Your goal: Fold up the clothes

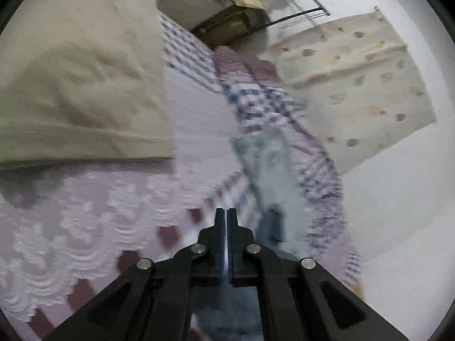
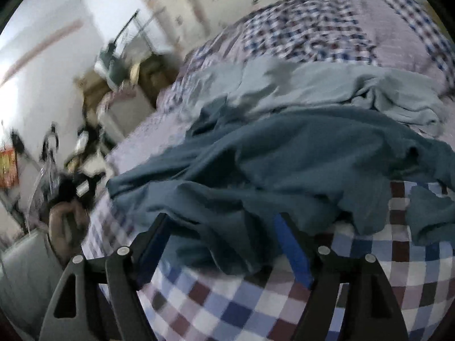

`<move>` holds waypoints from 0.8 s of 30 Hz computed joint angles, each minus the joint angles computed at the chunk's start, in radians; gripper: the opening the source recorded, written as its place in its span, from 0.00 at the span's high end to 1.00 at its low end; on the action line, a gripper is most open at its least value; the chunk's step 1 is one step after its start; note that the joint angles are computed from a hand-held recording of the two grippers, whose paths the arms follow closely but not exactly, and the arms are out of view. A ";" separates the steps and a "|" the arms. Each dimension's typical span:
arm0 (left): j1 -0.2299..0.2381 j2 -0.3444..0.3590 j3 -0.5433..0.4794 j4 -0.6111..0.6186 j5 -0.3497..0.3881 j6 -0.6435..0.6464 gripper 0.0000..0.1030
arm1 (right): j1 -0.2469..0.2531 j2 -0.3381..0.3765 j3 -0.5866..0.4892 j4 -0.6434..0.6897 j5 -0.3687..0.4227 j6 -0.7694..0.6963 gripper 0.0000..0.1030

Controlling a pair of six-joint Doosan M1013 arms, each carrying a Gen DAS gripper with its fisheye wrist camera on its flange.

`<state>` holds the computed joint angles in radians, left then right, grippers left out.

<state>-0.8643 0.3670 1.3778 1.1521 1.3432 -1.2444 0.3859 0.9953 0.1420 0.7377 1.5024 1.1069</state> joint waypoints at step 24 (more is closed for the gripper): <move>0.045 0.238 -0.449 -0.411 -0.449 1.263 0.43 | -0.032 -0.217 0.379 0.195 -0.295 -0.284 0.95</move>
